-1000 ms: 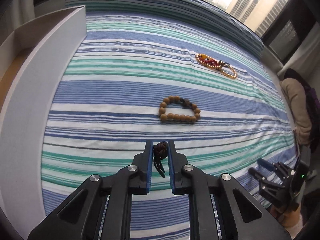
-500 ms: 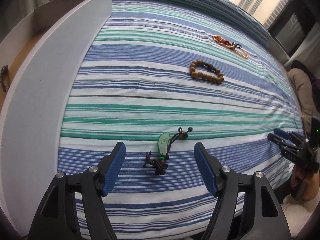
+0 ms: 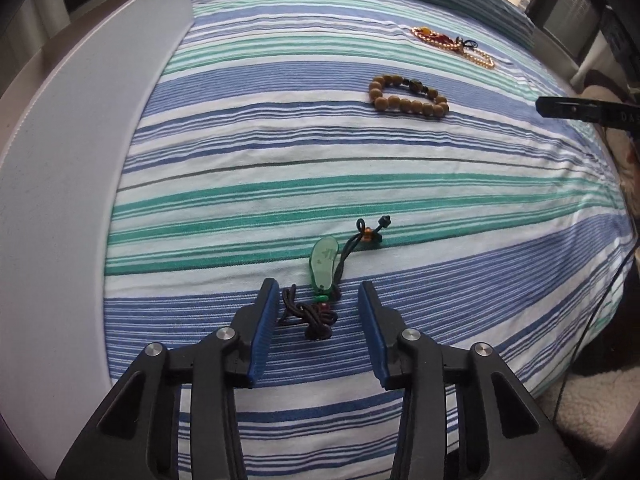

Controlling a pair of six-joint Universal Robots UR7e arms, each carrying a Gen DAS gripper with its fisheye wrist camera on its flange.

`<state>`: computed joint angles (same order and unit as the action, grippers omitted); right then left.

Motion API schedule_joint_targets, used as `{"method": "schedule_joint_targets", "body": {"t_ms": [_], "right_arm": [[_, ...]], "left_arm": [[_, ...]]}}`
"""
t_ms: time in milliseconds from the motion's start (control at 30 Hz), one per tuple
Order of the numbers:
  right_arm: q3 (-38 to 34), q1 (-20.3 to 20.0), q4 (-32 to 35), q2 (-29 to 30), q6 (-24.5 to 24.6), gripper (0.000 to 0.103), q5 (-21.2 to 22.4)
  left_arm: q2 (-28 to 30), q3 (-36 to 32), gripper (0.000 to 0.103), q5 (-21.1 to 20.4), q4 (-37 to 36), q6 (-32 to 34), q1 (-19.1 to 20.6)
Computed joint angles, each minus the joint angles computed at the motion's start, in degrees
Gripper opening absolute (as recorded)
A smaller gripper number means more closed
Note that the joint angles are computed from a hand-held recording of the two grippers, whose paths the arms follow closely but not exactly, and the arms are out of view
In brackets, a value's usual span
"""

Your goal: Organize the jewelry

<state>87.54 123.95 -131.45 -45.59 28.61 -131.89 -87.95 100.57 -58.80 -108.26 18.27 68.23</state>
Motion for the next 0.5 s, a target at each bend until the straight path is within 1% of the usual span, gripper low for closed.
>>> {"method": "schedule_joint_targets", "body": {"t_ms": [33, 67, 100, 167, 233, 267, 367, 467, 500], "right_arm": [[-3.59, -1.06, 2.24, 2.00, -2.24, 0.048, 0.58], [-6.85, -2.11, 3.61, 4.02, -4.76, 0.048, 1.67], [-10.03, -3.11, 4.67, 6.10, -7.09, 0.047, 3.15], [-16.71, -4.45, 8.34, 10.56, -11.21, 0.047, 4.81], [-22.61, -5.26, 12.09, 14.56, -14.00, 0.044, 4.82], [-24.86, -5.60, 13.43, 16.07, -14.94, 0.043, 5.27], [-29.53, -6.12, 16.28, 19.28, -17.35, 0.043, 6.15], [-32.69, -6.50, 19.75, 21.46, -17.30, 0.036, 6.42], [-32.58, -6.36, 18.71, 21.61, -18.32, 0.036, 6.00]], "left_arm": [[-0.07, 0.09, 0.023, 0.39, 0.01, -0.10, -0.05], [-0.01, -0.13, 0.016, 0.35, 0.41, -0.62, 0.02], [0.22, -0.91, 0.012, -0.69, 1.50, -1.82, 0.37], [0.41, -1.94, 0.011, -2.35, 2.54, -3.61, 0.97], [0.20, -2.04, 0.010, -2.48, 2.11, -4.27, 1.03], [0.12, -2.31, 0.010, -2.92, 2.18, -4.65, 1.15], [-0.13, -2.97, 0.010, -3.51, 2.29, -5.19, 1.24], [-0.26, -3.88, 0.010, -4.34, 2.91, -5.62, 1.26], [-0.33, -4.09, 0.010, -4.44, 3.06, -5.82, 1.19]]}}
